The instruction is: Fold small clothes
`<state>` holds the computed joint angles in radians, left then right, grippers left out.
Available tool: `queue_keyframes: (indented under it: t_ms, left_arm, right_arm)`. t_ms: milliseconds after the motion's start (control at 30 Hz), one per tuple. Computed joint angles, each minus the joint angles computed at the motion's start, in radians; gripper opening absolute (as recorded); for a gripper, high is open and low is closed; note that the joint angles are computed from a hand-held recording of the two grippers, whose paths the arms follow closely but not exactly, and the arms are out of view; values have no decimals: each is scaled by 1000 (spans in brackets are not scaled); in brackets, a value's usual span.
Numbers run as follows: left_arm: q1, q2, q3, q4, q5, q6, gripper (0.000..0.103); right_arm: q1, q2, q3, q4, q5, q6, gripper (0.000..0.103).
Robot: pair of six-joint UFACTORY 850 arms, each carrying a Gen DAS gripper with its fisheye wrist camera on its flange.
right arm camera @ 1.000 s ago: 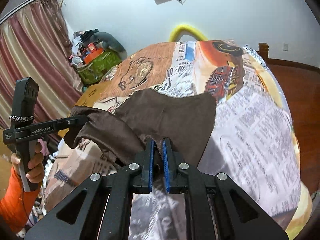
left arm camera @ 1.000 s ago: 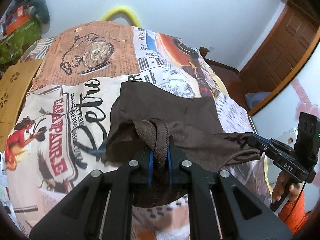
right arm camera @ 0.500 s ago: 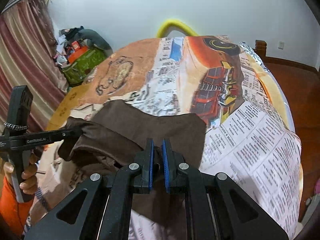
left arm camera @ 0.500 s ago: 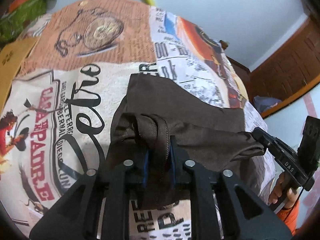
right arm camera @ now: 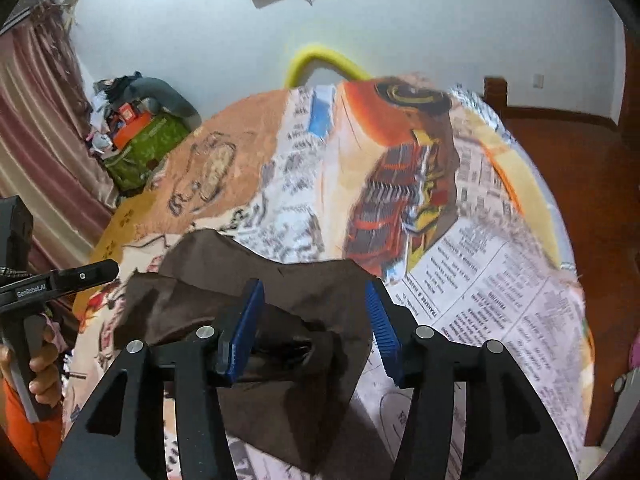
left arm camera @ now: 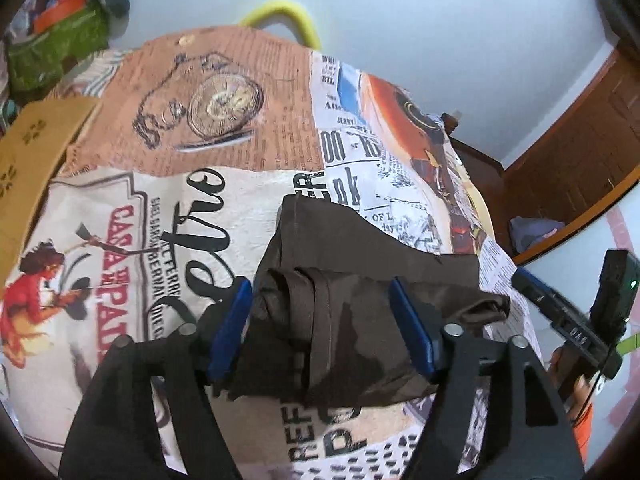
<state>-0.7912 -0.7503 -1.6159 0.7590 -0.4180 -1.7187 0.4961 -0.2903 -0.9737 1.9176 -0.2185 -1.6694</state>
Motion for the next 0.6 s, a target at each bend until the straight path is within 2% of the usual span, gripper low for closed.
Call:
queue_keyframes:
  t_ms: [233, 367, 433, 600]
  left_arm:
    - [-48, 32, 52, -30, -74, 72, 73]
    - [-75, 16, 58, -78, -79, 134, 73]
    - [-86, -5, 43, -121, -83, 192, 74]
    - [-92, -78, -36, -222, -134, 324, 77]
  right_arm:
    - [32, 101, 84, 84, 3, -165, 51]
    - [64, 105, 115, 112, 37, -230, 51]
    - [69, 91, 122, 65, 39, -188, 51]
    - [71, 26, 100, -168, 26, 61, 51]
